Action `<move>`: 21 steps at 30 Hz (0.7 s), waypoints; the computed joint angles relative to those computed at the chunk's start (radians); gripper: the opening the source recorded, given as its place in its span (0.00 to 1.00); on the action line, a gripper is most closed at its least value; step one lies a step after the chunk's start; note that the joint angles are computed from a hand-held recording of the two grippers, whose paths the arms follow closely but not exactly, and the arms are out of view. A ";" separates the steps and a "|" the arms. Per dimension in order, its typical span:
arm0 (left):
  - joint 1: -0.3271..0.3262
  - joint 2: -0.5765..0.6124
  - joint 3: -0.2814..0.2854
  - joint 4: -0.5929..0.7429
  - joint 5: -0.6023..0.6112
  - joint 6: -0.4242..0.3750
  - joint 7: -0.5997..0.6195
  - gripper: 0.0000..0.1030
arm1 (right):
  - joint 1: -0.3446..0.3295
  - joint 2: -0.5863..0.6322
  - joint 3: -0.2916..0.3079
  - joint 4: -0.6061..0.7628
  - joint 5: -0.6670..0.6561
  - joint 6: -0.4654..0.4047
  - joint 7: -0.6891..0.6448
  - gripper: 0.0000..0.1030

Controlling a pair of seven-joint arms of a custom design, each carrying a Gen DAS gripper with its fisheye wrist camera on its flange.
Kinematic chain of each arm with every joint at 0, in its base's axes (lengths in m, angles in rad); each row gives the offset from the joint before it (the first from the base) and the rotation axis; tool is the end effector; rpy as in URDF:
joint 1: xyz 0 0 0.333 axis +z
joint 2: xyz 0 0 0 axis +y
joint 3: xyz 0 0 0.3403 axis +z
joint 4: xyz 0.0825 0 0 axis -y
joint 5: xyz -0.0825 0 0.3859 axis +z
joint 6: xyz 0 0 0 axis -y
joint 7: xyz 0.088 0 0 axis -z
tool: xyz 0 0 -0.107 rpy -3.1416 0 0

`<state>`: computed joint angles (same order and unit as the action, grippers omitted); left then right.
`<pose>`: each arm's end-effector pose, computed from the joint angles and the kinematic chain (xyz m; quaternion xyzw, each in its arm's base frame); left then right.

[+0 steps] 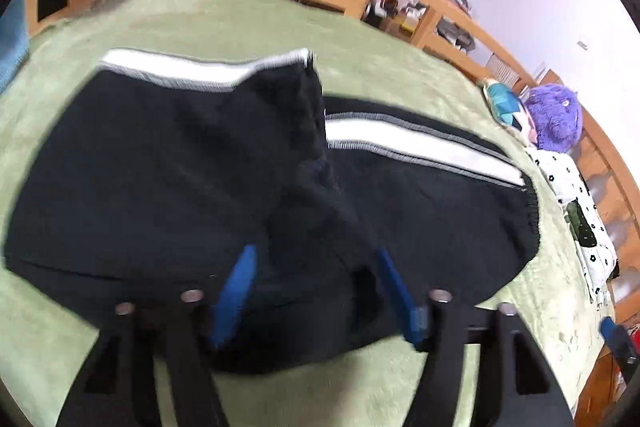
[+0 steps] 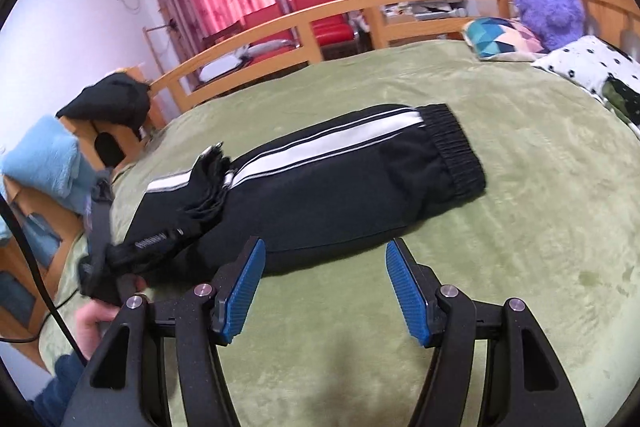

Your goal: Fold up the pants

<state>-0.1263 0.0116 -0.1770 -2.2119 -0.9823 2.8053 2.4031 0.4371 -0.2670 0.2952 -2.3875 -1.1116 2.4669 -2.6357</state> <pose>0.5488 -0.1299 0.4456 -0.5554 0.7420 -0.3666 0.0809 0.3534 0.3282 0.4742 -0.4431 0.7785 -0.2740 0.3500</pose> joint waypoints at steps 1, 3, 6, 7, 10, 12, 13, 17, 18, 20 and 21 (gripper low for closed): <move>0.002 -0.030 0.002 -0.022 0.000 0.019 0.025 0.66 | 0.003 0.007 -0.001 0.007 0.008 0.000 -0.017 0.61; 0.005 -0.075 0.013 -0.056 0.056 0.060 0.015 0.67 | 0.011 0.017 -0.003 0.020 0.029 0.002 -0.053 0.61; 0.057 -0.115 0.014 -0.061 0.317 0.052 -0.244 0.67 | 0.028 0.030 -0.004 0.047 0.087 -0.019 -0.126 0.61; 0.048 -0.136 0.045 -0.060 0.323 0.020 -0.245 0.67 | 0.033 0.032 0.000 0.060 0.101 -0.036 -0.147 0.61; 0.076 -0.200 0.068 -0.091 0.389 0.025 -0.287 0.67 | 0.048 0.034 0.026 0.101 0.112 -0.117 -0.138 0.61; 0.108 -0.239 0.091 -0.110 0.455 0.003 -0.342 0.67 | 0.059 0.037 0.030 0.124 0.110 -0.140 -0.151 0.64; 0.114 -0.253 0.109 -0.111 0.461 -0.022 -0.343 0.67 | 0.062 0.042 0.035 0.134 0.097 -0.148 -0.152 0.65; 0.107 -0.295 0.194 -0.134 0.376 -0.067 -0.265 0.67 | 0.082 0.097 0.039 0.181 0.033 -0.157 -0.138 0.65; 0.092 -0.299 0.227 -0.134 0.316 -0.080 -0.206 0.67 | 0.087 0.116 0.034 0.193 0.015 -0.140 -0.135 0.65; 0.101 -0.280 0.237 -0.126 0.266 -0.077 -0.166 0.67 | 0.099 0.150 0.019 0.208 -0.008 -0.106 -0.137 0.65; 0.107 -0.269 0.236 -0.124 0.245 -0.066 -0.153 0.67 | 0.106 0.179 0.011 0.226 0.000 -0.096 -0.150 0.65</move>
